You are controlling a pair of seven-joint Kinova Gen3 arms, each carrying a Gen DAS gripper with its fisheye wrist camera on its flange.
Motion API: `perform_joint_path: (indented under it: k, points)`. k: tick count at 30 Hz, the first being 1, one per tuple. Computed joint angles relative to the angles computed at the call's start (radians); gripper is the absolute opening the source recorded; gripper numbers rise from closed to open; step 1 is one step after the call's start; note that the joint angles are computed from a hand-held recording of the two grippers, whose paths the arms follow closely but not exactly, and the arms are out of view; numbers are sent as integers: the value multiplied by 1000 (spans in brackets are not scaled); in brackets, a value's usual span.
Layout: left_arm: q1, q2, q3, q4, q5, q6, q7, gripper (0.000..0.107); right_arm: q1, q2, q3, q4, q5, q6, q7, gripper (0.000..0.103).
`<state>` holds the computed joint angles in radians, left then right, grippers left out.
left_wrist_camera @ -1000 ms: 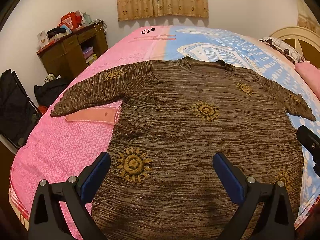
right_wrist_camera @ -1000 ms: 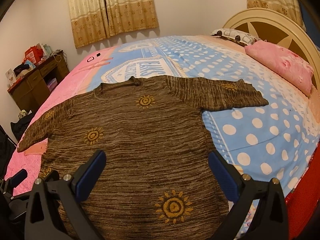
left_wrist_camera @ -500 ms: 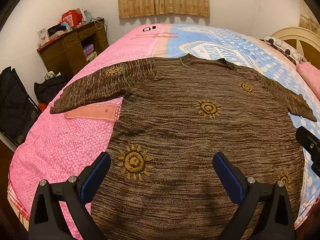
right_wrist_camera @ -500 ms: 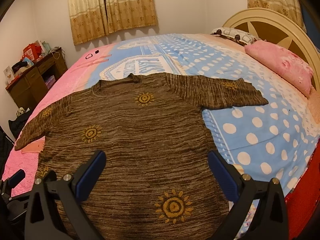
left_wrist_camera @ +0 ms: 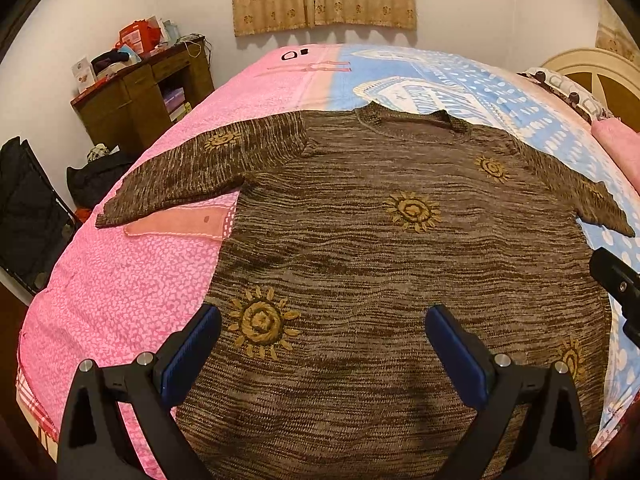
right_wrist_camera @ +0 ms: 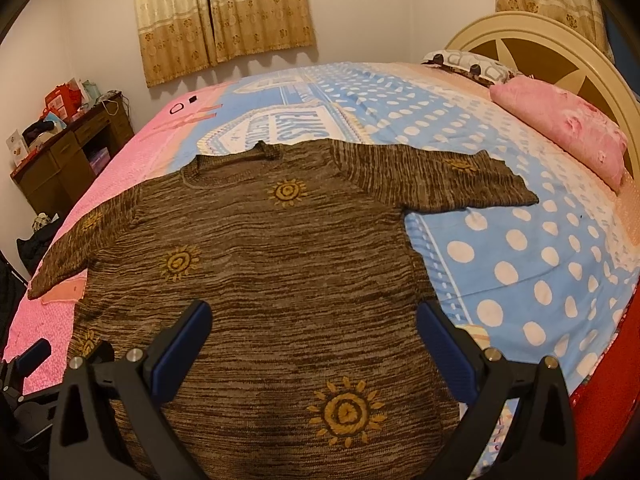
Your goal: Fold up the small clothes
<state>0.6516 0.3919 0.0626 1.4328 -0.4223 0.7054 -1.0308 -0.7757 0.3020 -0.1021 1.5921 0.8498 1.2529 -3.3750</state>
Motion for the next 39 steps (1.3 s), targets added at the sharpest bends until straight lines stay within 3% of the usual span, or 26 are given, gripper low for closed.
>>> perform_joint_path:
  k: [9, 23, 25, 29, 31, 36, 39]
  points:
    - [-18, 27, 6, -49, 29, 6, -37, 102, 30, -13, 12, 18, 5, -16, 9, 103]
    - [-11, 117, 1, -225, 76, 59, -102, 102, 156, -60, 33, 47, 24, 71, 14, 103]
    - [-14, 127, 3, -243, 95, 63, -117, 102, 146, -68, 67, 56, 17, 57, 30, 103]
    - [-19, 129, 2, -248, 122, 44, -145, 102, 274, -138, 19, 161, 17, -90, 3, 103]
    - [-19, 129, -12, -246, 121, 36, -140, 102, 318, -172, 55, 219, -4, -128, -9, 102]
    - [-90, 169, 15, -325, 220, 94, -151, 102, 485, -260, 98, 366, -9, -227, -73, 84]
    - [-132, 184, 35, -347, 299, 93, -153, 102, 597, -288, 129, 403, -56, -341, -19, 83]
